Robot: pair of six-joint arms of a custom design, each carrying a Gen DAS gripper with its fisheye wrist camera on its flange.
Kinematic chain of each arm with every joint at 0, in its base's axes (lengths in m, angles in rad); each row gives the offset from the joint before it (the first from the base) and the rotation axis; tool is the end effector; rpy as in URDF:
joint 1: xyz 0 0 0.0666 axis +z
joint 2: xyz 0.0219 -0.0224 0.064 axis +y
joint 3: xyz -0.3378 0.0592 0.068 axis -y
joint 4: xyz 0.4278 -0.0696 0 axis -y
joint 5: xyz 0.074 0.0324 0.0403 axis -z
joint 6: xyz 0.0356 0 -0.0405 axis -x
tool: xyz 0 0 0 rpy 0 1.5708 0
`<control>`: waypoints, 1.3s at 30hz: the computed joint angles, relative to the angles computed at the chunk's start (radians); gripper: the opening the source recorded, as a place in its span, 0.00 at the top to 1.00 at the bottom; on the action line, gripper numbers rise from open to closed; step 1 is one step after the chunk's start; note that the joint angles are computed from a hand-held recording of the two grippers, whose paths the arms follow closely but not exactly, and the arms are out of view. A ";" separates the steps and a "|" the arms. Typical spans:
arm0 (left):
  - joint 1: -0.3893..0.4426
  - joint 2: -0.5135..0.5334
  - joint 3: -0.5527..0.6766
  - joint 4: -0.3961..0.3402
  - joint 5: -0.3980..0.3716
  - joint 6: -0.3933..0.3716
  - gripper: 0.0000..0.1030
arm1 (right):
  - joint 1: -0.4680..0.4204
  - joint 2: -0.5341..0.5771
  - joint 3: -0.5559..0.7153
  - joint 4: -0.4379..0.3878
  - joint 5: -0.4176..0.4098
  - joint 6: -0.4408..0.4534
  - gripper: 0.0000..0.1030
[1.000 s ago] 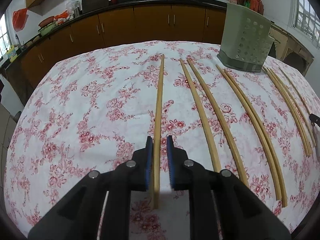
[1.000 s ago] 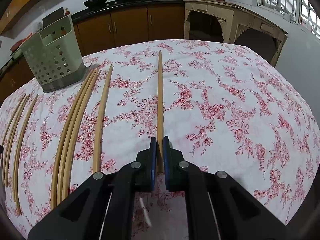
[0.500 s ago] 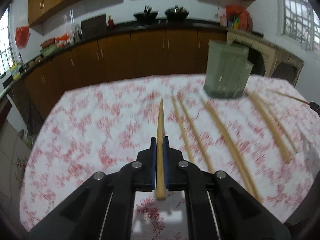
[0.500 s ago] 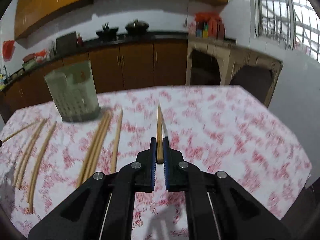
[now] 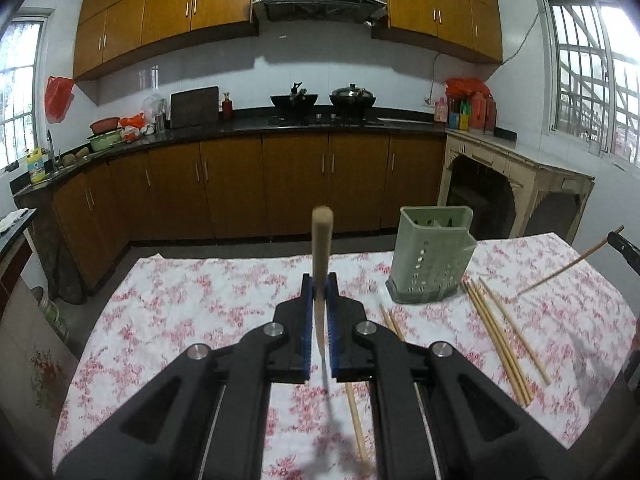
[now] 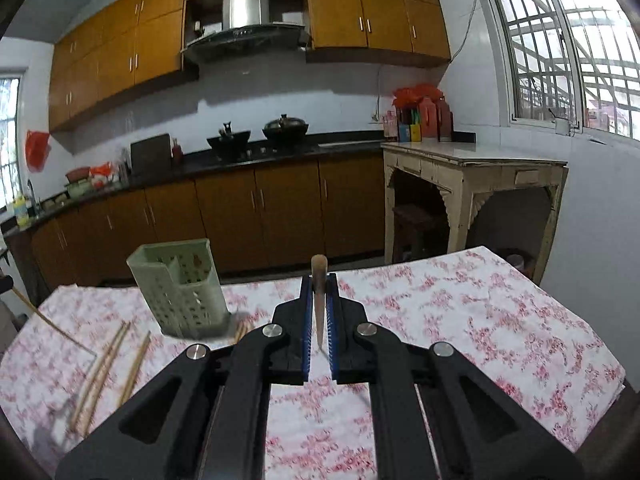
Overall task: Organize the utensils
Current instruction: 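Lift the held chopsticks with both tools and carry them above the green holder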
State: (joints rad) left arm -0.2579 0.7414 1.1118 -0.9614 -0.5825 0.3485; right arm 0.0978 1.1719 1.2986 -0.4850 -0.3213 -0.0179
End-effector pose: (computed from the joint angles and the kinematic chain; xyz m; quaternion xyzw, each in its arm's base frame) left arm 0.2984 -0.0589 0.5058 -0.1733 0.8382 0.1072 0.5058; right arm 0.4752 0.0575 0.4844 -0.1235 0.8069 0.1638 0.5539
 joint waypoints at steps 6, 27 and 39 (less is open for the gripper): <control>-0.015 0.023 0.038 -0.007 -0.022 -0.008 0.93 | 0.002 0.020 0.040 -0.013 -0.025 -0.011 0.93; -0.063 0.395 0.523 0.201 0.008 -0.174 0.93 | 0.124 0.215 0.410 0.096 -0.103 -0.201 0.93; -0.009 0.529 0.569 0.167 0.090 -0.142 0.93 | 0.196 0.306 0.428 0.060 -0.059 -0.131 0.93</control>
State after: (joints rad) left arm -0.2667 1.2708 1.6804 -0.7941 -0.4924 0.2065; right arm 0.2936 1.4776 1.7269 -0.4254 -0.3805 -0.1489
